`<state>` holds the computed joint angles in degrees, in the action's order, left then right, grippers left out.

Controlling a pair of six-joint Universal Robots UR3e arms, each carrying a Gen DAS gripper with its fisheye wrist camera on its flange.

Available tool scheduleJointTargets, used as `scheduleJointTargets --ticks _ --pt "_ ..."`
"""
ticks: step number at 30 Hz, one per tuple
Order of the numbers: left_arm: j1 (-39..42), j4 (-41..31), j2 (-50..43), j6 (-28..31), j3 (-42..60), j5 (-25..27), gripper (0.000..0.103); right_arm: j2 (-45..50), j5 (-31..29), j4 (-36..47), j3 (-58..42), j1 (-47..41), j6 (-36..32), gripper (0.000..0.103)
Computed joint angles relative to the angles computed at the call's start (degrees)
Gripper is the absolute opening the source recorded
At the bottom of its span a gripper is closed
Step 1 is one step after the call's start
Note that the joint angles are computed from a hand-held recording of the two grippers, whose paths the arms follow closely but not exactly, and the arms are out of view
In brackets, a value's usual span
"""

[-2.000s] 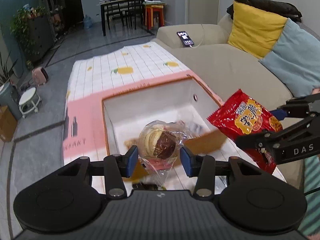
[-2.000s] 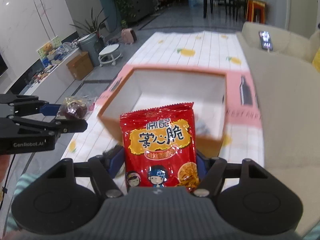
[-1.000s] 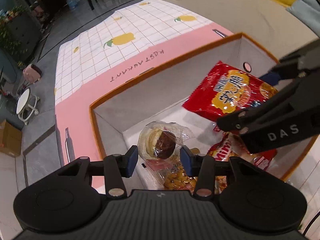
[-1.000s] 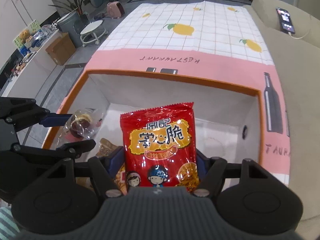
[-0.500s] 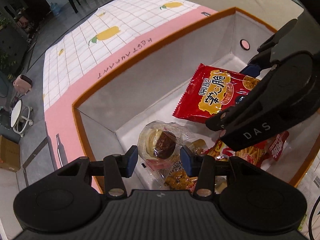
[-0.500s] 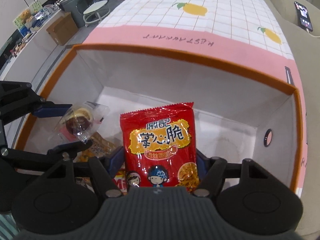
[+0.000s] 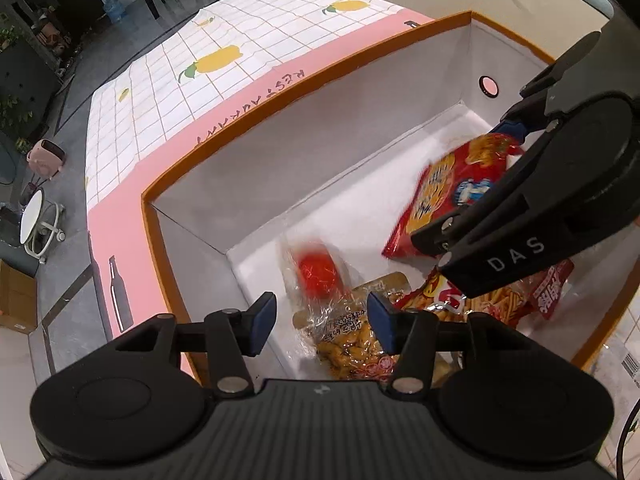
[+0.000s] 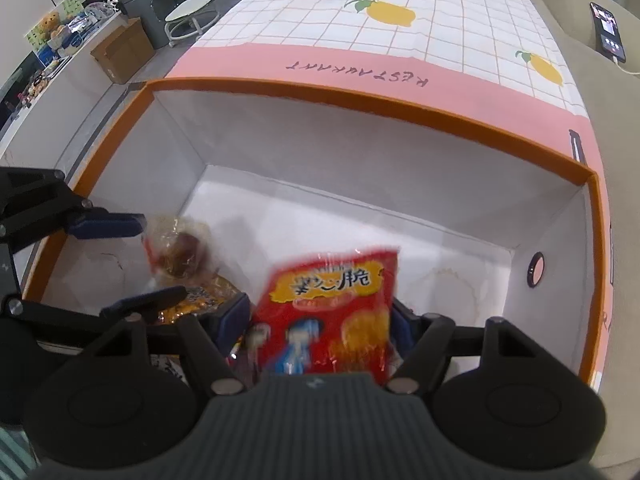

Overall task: Organize snacks
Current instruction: 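Lower the pastry and red bag into the box and open both tools, then move both tools back over the remaining snacks on the table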

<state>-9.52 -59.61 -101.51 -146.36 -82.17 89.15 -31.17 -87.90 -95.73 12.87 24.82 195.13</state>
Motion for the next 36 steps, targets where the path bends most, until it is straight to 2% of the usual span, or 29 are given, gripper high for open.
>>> scheduleJointTargets --ticks 9,16,20,26,28,31,36 --pt "0.61 -0.95 4.64 -0.38 -1.43 -0.94 0.067 -3.21 -1.52 2.1 -0.08 0.46 -0.88 0.083" --pt "0.65 -1.86 10.47 -3.45 -2.66 -1.29 0.067 -13.15 -3.56 -3.35 11.68 1.55 -0.54 0.084" --pt "1.82 -2.24 15.25 -6.32 -3.85 -3.42 0.067 -19.98 -5.82 -7.81 19.9 2.96 0.18 0.084" --pt "3.06 1.05 25.33 -11.6 -9.1 -5.14 0.067 -31.66 -12.37 -17.43 34.97 6.92 1.42 0.084" --pt "4.17 -0.4 29.22 -14.31 -10.02 -6.67 0.067 -35.36 -15.56 -20.61 39.88 9.1 2.27 0.084" --pt "8.59 -4.13 36.22 -17.42 -11.96 -12.24 0.067 -40.45 -19.42 -25.59 46.82 12.26 3.66 0.084" --pt "16.04 -9.92 47.48 -18.35 -15.14 -18.65 0.068 -47.5 -26.99 -32.96 57.76 18.79 7.64 0.084"
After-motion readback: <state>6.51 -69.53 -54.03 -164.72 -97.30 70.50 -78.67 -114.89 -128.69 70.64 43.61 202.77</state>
